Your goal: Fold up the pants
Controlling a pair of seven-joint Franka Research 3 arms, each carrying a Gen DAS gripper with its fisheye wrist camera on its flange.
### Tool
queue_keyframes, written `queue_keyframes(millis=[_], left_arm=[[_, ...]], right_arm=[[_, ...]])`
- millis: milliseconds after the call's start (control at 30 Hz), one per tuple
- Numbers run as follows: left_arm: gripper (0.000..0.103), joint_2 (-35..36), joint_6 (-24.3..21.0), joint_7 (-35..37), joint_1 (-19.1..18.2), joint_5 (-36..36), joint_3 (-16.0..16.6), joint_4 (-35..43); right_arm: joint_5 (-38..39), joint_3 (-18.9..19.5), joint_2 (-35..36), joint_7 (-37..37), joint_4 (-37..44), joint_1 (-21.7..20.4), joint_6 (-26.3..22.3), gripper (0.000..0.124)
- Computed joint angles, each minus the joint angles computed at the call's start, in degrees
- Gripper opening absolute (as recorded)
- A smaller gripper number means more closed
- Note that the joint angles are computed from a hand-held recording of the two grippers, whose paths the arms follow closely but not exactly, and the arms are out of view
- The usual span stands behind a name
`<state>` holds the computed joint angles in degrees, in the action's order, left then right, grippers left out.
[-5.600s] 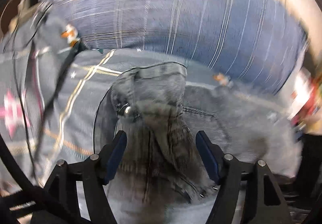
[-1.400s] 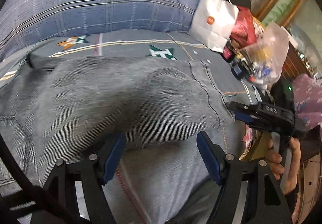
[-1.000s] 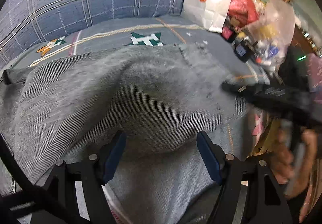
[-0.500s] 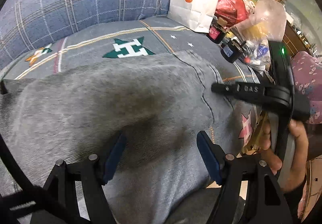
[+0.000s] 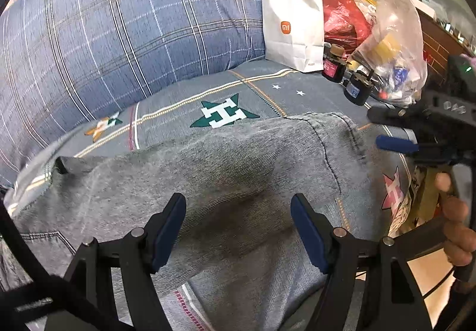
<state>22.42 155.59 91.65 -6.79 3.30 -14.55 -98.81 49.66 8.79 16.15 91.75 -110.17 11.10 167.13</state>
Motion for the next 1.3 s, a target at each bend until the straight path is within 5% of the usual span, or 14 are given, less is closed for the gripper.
queue_keyframes(millis=[200, 267, 433, 567, 667, 767, 900, 1033, 1100, 1133, 1167, 1300], left_arm=[[0.073, -0.78, 0.90, -0.80, -0.72, 1.70, 0.51, -0.95], [0.073, -0.86, 1.02, -1.04, -1.17, 2.90, 0.91, -1.05], [0.073, -0.32, 0.70, 2.06, -1.27, 4.02, -0.04, -0.88], [0.073, 1.46, 0.14, 8.15, -1.38, 3.98, -1.96, 0.27], [0.073, 4.64, -3.57, 14.66, -0.57, 0.74, -4.71, 4.21], [0.073, 9.61, -10.17, 19.40, -1.48, -2.02, -6.00, 11.52], [0.072, 14.52, -13.73, 21.45, -5.21, -1.19, -4.41, 18.13], [0.056, 20.42, -17.67, 18.96, -10.51, 3.40, -0.30, 25.88], [0.054, 20.93, -14.22, 17.06, -11.61, 5.46, 0.89, 25.61], [0.043, 21.38, -14.27, 15.25, -12.20, 6.13, 1.59, 26.49], [0.027, 21.70, -14.03, 13.66, -12.22, 5.99, 1.60, 27.09], [0.012, 23.40, -18.53, 12.25, -8.95, 0.36, -1.79, 31.00]], right_arm=[[-22.46, -8.18, -3.91, 16.16, -4.34, 8.70, 5.78, 0.068], [-25.78, -8.10, -4.90, 18.18, -5.30, 8.91, 7.53, 0.068], [-45.56, -15.59, -3.95, 30.11, -0.95, 14.06, 0.22, 0.068], [-42.81, -10.50, -3.29, 24.97, -0.56, 8.32, -0.30, 0.067], [-29.79, -3.45, -2.21, 13.37, -0.87, 1.72, 0.38, 0.056], [-24.19, -2.01, -2.05, 7.82, -1.54, 0.20, 0.66, 0.043], [-22.41, -3.74, -1.37, 7.51, -1.89, 0.82, 0.14, 0.043], [-9.58, 0.52, -0.59, -0.09, -2.38, -4.45, -0.07, 0.043], [-2.43, 2.39, 0.04, -5.94, -2.00, -6.48, -0.73, 0.043], [-0.21, 2.53, 0.33, -7.86, -1.65, -6.75, -1.34, 0.043], [2.91, 3.00, 0.70, -10.37, -1.25, -7.35, -1.98, 0.043], [15.72, 4.40, 1.71, -20.44, 0.52, -9.43, -5.02, 0.043]])
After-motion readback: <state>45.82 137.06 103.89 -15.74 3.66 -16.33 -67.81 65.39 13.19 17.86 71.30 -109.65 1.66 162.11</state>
